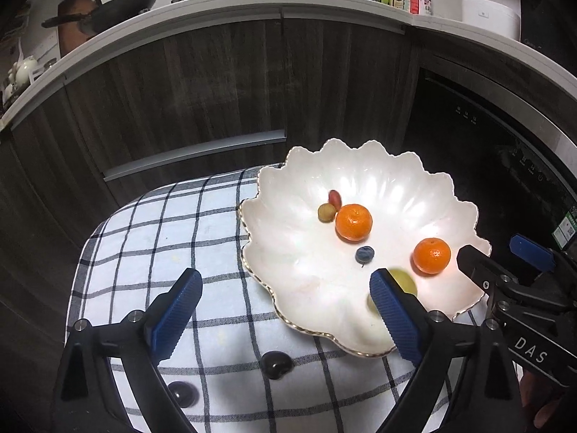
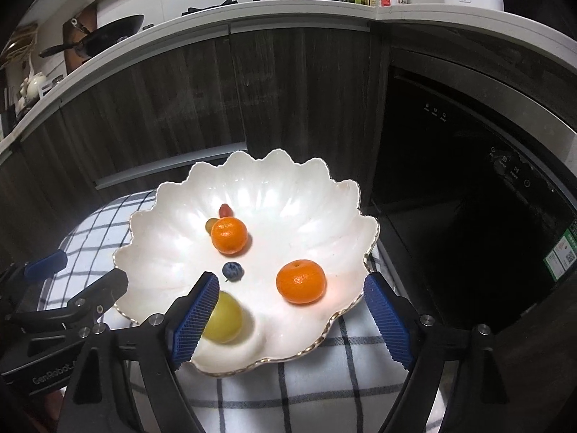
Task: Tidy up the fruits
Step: 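Withdraw both open tools from the bowl back toward the remaining fruits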
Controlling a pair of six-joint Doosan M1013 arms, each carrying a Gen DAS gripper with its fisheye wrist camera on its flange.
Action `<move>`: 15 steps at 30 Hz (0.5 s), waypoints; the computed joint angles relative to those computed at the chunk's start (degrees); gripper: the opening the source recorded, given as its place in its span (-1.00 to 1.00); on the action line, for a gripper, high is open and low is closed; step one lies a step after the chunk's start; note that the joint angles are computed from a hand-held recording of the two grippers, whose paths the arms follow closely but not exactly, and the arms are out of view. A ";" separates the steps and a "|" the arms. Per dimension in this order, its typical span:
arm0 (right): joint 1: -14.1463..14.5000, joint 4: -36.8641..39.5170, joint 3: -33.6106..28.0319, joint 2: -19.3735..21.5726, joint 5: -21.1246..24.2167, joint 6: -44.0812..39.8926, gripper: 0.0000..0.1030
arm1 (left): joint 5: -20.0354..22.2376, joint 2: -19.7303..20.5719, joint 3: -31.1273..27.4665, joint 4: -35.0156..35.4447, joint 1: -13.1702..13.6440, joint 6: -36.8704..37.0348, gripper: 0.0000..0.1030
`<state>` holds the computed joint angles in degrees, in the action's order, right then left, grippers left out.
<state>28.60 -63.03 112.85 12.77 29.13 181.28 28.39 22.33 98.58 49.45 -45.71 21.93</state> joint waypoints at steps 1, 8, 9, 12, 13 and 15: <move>0.16 -0.06 0.05 -0.13 0.21 0.16 0.62 | -0.04 -0.22 0.17 0.06 0.01 -0.06 0.85; 1.52 -0.98 0.22 -1.16 2.30 2.25 0.62 | 0.28 -2.04 1.65 3.47 -0.35 -2.74 0.86; 1.76 -1.21 0.23 -1.30 2.62 2.62 0.62 | 0.36 -2.26 1.80 3.79 -0.35 -3.01 0.86; 2.43 -1.76 0.27 -1.68 3.41 3.57 0.62 | 0.49 -2.98 2.44 4.99 -0.35 -4.07 0.86; 2.72 -2.00 0.26 -1.82 3.72 3.95 0.62 | 0.64 -3.28 2.75 5.73 -0.37 -4.72 0.86; 3.27 -2.37 0.18 -2.01 4.37 4.50 0.62 | 0.63 -3.85 3.31 6.54 -0.32 -5.49 0.86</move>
<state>31.88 -65.40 113.03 10.76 33.51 185.78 29.01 18.48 101.89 56.00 -46.03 16.43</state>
